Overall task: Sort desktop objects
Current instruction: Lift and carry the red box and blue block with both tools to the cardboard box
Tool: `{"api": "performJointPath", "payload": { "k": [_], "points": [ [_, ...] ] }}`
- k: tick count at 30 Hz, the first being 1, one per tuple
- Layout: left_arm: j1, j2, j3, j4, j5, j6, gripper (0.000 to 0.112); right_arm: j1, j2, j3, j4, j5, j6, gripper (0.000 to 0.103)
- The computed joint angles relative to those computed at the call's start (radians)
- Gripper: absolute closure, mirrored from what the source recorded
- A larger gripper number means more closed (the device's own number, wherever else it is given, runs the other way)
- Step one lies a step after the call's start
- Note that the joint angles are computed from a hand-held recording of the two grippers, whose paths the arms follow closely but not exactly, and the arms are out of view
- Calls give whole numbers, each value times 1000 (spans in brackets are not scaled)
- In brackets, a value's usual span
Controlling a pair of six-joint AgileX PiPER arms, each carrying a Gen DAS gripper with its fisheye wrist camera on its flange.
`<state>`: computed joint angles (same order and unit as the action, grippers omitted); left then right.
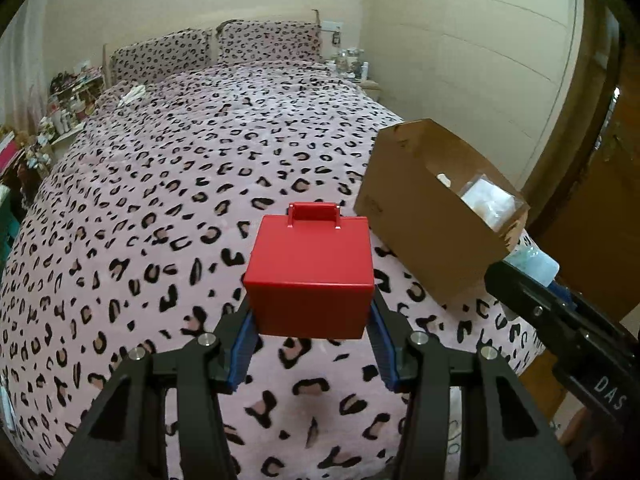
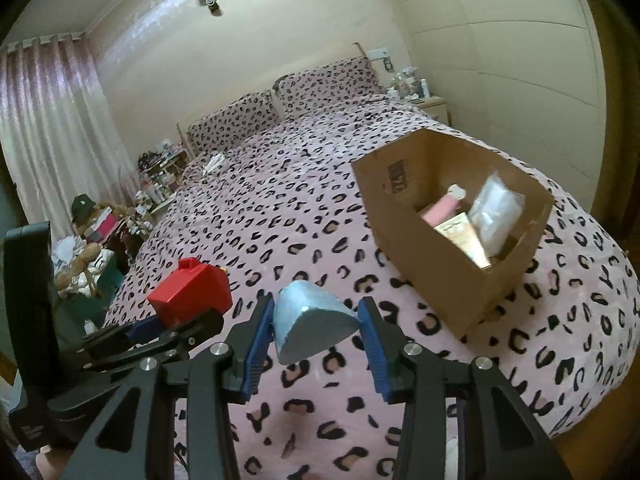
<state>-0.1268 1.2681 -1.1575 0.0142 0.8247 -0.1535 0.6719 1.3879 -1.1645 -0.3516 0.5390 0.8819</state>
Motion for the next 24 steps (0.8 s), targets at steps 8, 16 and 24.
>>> {"api": "performJointPath", "payload": {
  "k": [8, 16, 24],
  "points": [
    [-79, 34, -39, 47, 8, -50, 61, -48, -44, 25, 48, 19, -42, 59],
    [-138, 75, -82, 70, 13, -78, 61, -105, -77, 42, 83, 22, -88, 59],
    [-200, 127, -125, 81, 8, -96, 61, -149, -103, 58, 98, 28, -111, 59]
  ]
}}
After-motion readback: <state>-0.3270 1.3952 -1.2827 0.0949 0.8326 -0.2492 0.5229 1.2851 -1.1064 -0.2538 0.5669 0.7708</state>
